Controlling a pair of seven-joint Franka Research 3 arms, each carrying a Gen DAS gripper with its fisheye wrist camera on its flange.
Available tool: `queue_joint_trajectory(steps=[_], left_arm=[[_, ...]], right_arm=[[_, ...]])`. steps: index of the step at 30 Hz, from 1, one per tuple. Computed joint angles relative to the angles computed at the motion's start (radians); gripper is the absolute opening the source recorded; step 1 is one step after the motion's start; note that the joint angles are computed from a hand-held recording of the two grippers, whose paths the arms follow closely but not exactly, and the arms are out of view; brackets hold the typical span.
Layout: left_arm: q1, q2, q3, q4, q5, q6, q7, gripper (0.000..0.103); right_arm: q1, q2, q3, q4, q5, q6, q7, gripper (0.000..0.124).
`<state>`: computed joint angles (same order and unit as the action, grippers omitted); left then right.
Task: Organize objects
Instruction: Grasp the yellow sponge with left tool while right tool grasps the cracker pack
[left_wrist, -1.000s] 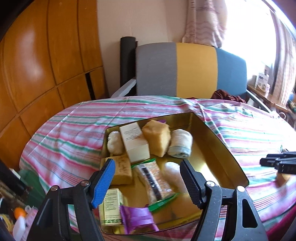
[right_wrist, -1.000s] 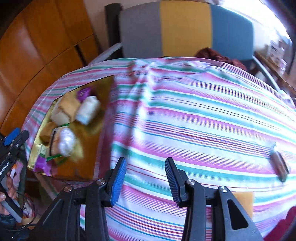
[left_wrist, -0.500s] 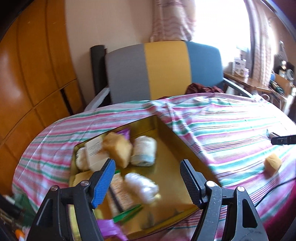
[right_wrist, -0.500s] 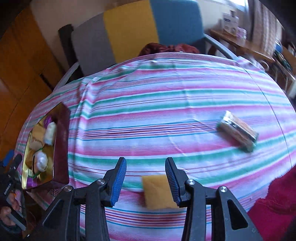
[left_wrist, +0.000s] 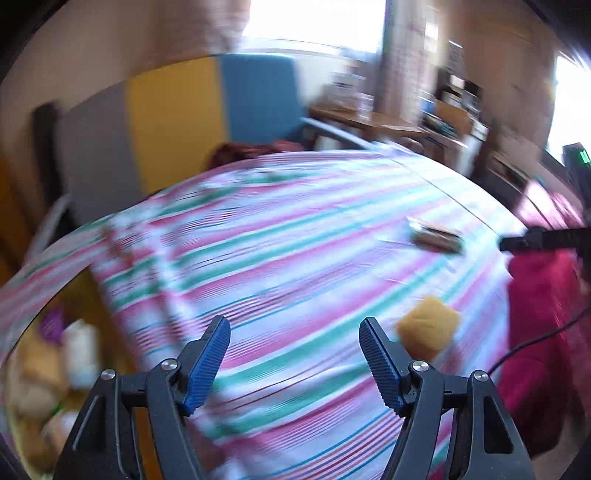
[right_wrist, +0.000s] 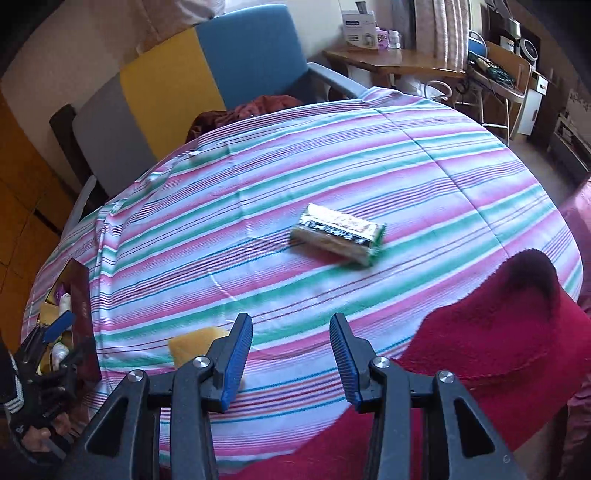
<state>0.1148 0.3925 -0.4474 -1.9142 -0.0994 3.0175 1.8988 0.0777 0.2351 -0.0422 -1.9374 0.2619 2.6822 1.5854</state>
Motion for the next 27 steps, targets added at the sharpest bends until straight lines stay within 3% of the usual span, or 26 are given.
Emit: queue_joint_trajectory(steps=[2, 6, 7, 10, 14, 17, 21, 23, 27], left_arm=[[0.054, 0.043, -0.103, 0.028, -0.026, -0.021, 0.103, 0.077], [0.071, 0.121, -0.198, 0.087, -0.023, -0.064, 0.280, 0.084], [0.053, 0.137, -0.191, 0.101, -0.009, -0.066, 0.303, 0.089], [-0.004, 0.165, -0.158, 0.134, 0.025, -0.089, 0.350, 0.090], [-0.054, 0.215, -0.125, 0.205, 0.027, -0.160, 0.390, 0.090], [-0.083, 0.245, -0.101, 0.251, 0.011, -0.201, 0.407, 0.089], [-0.084, 0.274, -0.097, 0.305, -0.055, -0.299, 0.418, 0.074], [-0.069, 0.273, -0.111, 0.302, -0.105, -0.311, 0.447, 0.063], [-0.066, 0.245, -0.101, 0.277, -0.172, -0.313, 0.464, 0.059]], right_arm=[[-0.009, 0.004, 0.000, 0.008, 0.011, -0.011, -0.012, 0.044], [-0.029, 0.030, 0.005, 0.049, 0.039, -0.047, -0.055, 0.045], [-0.033, 0.044, 0.006, 0.071, 0.041, -0.067, -0.067, 0.045], [-0.037, 0.093, 0.006, 0.149, 0.014, -0.131, -0.125, 0.046], [-0.044, 0.193, 0.007, 0.303, -0.041, -0.259, -0.238, 0.064], [-0.018, 0.306, -0.021, 0.468, -0.142, -0.378, -0.270, 0.069], [0.009, 0.474, -0.057, 0.706, -0.252, -0.514, -0.288, 0.070], [0.014, 0.545, -0.066, 0.808, -0.289, -0.559, -0.302, 0.070], [0.001, 0.714, -0.065, 1.072, -0.310, -0.706, -0.339, 0.071]])
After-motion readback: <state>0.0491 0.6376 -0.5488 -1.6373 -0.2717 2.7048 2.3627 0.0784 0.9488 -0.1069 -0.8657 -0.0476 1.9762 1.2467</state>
